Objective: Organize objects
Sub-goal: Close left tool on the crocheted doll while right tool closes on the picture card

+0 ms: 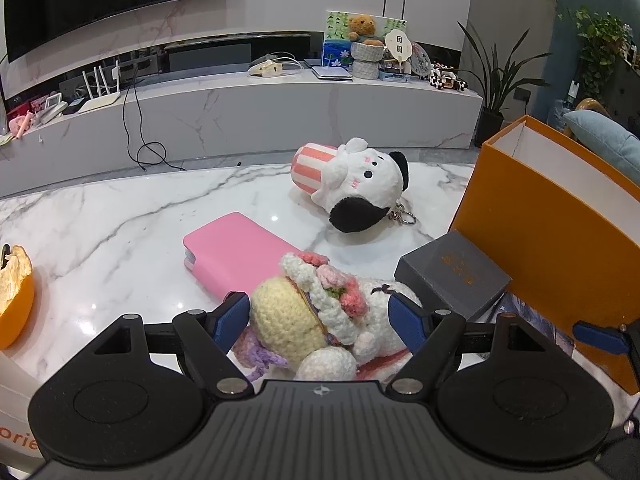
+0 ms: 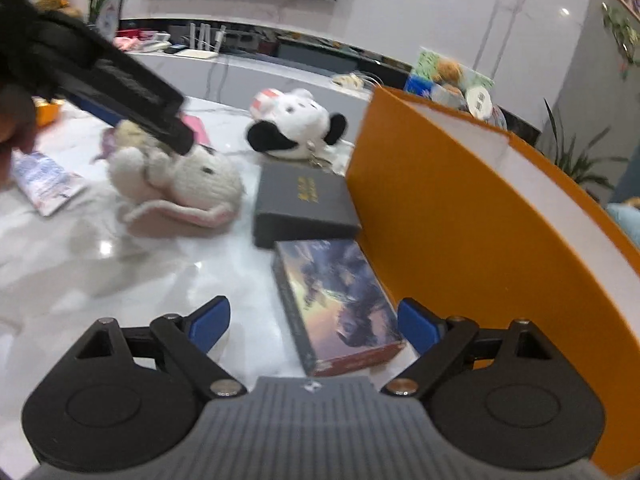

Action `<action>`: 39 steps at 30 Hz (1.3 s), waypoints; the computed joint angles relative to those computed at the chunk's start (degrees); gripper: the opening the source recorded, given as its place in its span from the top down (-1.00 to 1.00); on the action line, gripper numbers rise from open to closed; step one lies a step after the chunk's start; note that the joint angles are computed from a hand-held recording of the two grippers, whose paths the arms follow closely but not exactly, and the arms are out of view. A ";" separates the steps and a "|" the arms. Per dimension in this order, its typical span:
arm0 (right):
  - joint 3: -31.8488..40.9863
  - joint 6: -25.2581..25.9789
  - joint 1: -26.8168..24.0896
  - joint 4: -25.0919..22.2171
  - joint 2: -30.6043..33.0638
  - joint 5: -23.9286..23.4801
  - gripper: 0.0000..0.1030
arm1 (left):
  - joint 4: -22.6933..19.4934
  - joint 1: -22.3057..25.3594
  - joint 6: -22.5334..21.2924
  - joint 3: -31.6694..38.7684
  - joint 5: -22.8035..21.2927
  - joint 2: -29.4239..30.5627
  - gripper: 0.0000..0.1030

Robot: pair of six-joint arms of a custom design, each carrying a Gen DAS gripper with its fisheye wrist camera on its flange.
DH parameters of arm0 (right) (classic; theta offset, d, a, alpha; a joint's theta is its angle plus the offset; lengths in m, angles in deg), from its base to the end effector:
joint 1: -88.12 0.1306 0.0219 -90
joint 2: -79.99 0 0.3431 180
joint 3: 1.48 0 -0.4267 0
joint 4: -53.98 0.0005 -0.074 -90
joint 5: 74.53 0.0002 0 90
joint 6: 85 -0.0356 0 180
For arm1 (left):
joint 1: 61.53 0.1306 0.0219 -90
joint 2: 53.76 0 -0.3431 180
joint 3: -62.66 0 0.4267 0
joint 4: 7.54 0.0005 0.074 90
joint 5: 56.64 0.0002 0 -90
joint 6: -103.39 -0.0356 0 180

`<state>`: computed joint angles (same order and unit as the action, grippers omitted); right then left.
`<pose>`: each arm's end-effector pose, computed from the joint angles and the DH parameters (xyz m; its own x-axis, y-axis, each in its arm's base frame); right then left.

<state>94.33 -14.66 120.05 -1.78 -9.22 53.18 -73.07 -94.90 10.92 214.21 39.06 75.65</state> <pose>0.4499 0.2541 0.4318 -0.6491 -0.0909 -0.7553 0.1364 0.9628 -0.2331 0.5944 -0.3963 0.4812 -0.5470 0.4116 -0.7290 0.6318 0.7743 -0.0368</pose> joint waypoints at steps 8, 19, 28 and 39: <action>-0.75 -1.61 -1.93 1.30 0.28 -2.79 -0.80 | 0.11 -0.03 -0.08 -0.09 -0.18 -0.01 -0.74; 2.31 -4.15 0.16 -3.67 -0.21 -10.42 -0.52 | 0.55 0.30 0.08 -1.72 0.82 -1.47 -0.74; 3.80 -8.79 -2.02 -3.11 2.67 -11.46 -0.49 | 2.79 -0.51 -1.64 -3.58 -1.39 -1.98 -0.77; 3.84 -8.21 -2.86 -5.33 1.50 -14.57 -0.19 | 6.19 -0.72 -1.91 -5.94 -2.31 -2.95 -0.27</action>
